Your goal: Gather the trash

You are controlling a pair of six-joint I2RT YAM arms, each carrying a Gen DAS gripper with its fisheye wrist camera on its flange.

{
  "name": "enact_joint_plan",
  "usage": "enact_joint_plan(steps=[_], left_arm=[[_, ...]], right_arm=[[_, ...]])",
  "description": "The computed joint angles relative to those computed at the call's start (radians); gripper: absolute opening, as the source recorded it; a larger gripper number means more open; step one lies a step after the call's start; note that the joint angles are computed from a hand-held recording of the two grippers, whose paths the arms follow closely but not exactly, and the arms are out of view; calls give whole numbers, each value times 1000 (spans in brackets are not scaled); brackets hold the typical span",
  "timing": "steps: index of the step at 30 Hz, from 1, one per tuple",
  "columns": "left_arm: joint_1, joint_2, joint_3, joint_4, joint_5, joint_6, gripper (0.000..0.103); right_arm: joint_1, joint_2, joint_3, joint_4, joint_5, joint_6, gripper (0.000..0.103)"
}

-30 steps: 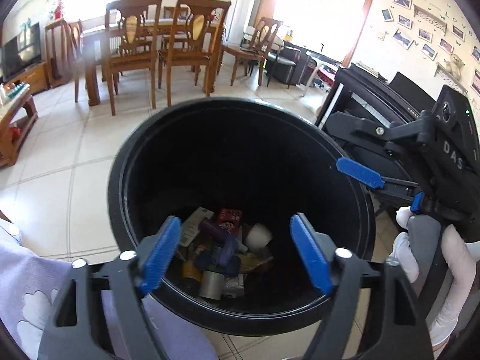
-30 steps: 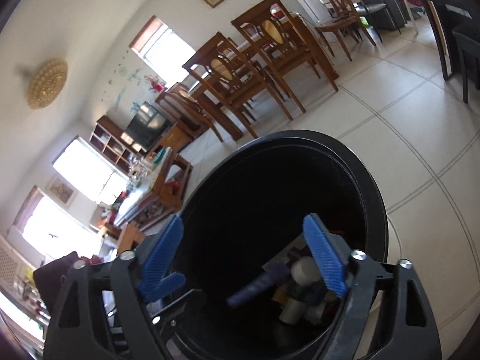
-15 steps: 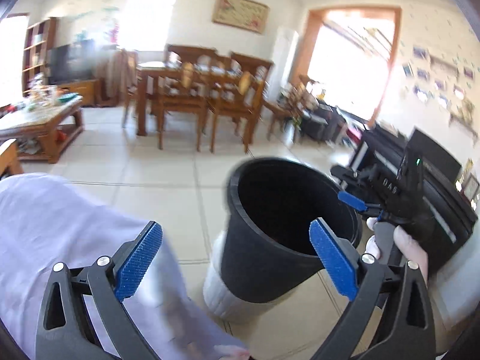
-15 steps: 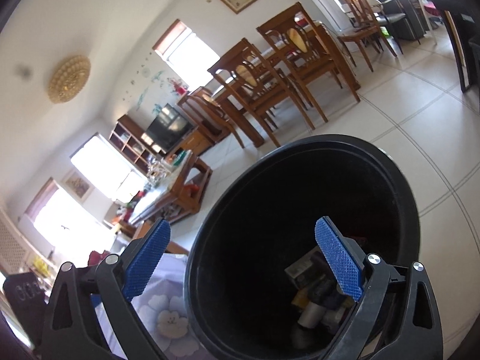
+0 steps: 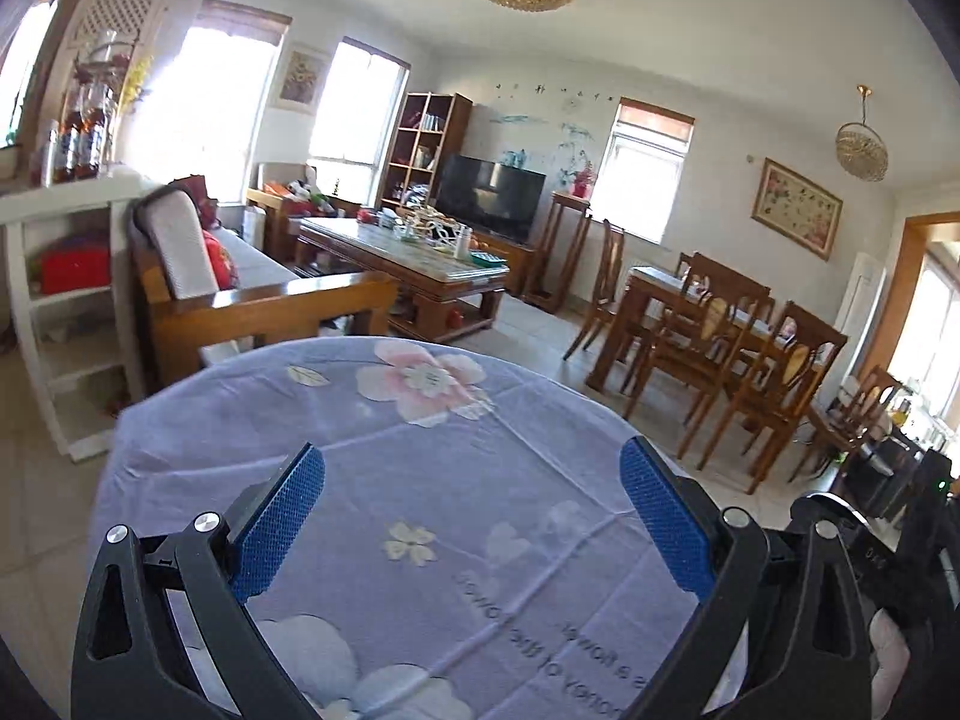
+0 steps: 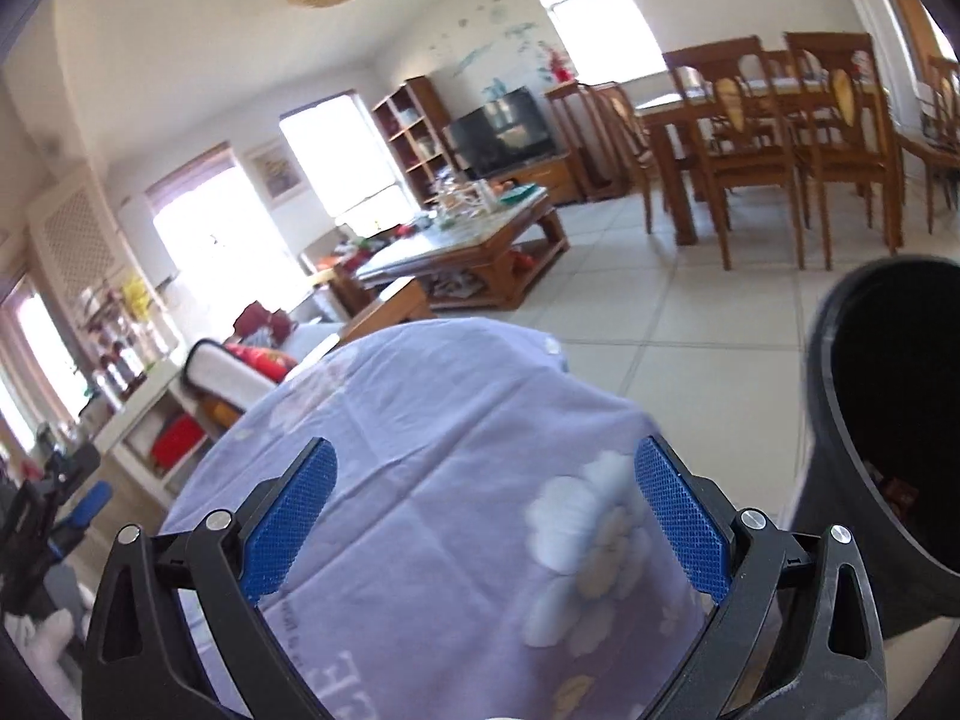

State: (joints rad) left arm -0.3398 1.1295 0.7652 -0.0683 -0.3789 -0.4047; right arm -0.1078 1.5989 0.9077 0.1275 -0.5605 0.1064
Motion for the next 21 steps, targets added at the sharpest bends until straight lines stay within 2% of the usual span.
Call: enact_joint_plan(steps=[5, 10, 12, 17, 19, 21], left_arm=[[69, -45, 18, -83, -72, 51, 98], [168, -93, -18, -106, -19, 73, 98], [187, -87, -20, -105, -22, 86, 98], [208, -91, -50, -87, -45, 64, 98], [221, -94, -55, -90, -54, 59, 98], [233, -90, -51, -97, -52, 60, 98]], right_arm=[[283, -77, -21, 70, 232, 18, 98], [469, -45, 43, 89, 432, 52, 98], [526, -24, 49, 142, 524, 53, 98], [611, 41, 18, 367, 706, -73, 98], [636, 62, 15, 399, 746, -126, 98], [651, 82, 37, 368, 745, -132, 98]])
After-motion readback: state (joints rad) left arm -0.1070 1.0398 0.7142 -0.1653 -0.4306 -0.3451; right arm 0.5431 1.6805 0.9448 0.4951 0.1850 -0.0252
